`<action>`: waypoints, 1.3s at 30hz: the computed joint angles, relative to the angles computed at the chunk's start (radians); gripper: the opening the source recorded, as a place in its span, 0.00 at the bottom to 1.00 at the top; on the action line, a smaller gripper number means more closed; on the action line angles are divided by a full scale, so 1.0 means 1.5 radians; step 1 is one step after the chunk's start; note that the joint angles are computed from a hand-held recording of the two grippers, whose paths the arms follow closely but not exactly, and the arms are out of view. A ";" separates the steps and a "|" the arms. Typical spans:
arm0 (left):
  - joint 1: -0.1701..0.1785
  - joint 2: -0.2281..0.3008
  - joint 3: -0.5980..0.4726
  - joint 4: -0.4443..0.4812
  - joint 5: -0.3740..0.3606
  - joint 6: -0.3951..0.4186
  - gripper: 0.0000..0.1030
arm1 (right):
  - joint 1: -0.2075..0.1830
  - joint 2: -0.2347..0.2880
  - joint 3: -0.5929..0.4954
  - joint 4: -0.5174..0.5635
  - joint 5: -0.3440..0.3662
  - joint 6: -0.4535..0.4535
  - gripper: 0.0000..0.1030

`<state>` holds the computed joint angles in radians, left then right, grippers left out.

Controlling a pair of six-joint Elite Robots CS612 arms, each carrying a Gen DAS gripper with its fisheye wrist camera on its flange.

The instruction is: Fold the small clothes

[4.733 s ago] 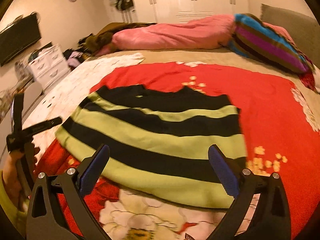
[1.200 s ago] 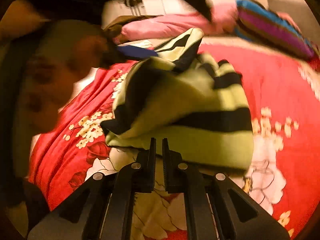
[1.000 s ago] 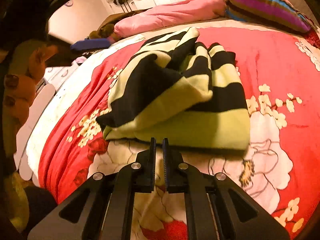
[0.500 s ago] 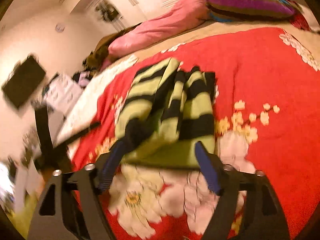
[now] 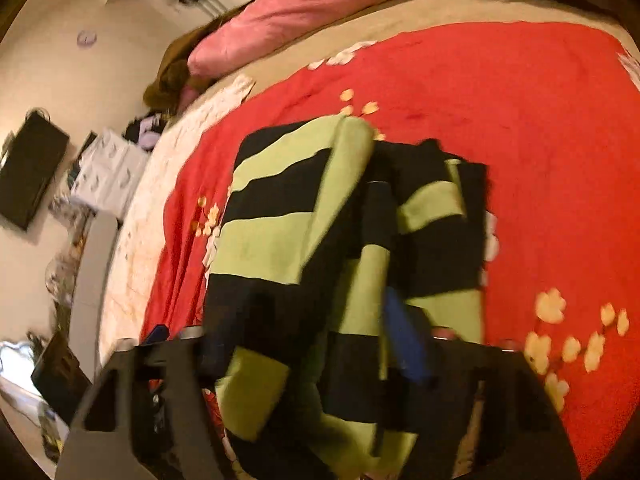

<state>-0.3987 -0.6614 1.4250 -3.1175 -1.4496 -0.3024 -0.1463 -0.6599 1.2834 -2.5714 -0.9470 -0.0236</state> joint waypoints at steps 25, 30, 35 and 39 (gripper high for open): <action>0.001 0.007 -0.010 0.025 -0.043 0.029 0.79 | -0.020 -0.021 0.099 -0.195 -0.087 -0.025 0.29; 0.004 0.006 -0.008 0.012 -0.044 0.021 0.79 | -0.027 -0.048 0.147 -0.276 -0.088 -0.017 0.36; 0.003 0.005 -0.008 0.015 -0.044 0.018 0.79 | -0.029 -0.074 0.185 -0.294 -0.060 -0.051 0.37; 0.003 0.005 -0.008 0.020 -0.045 0.020 0.79 | -0.025 -0.085 0.201 -0.262 -0.062 -0.081 0.49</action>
<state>-0.3943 -0.6542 1.4128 -3.0869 -1.5164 -0.2731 -0.1837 -0.7869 1.5846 -2.9647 -1.0393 -0.1455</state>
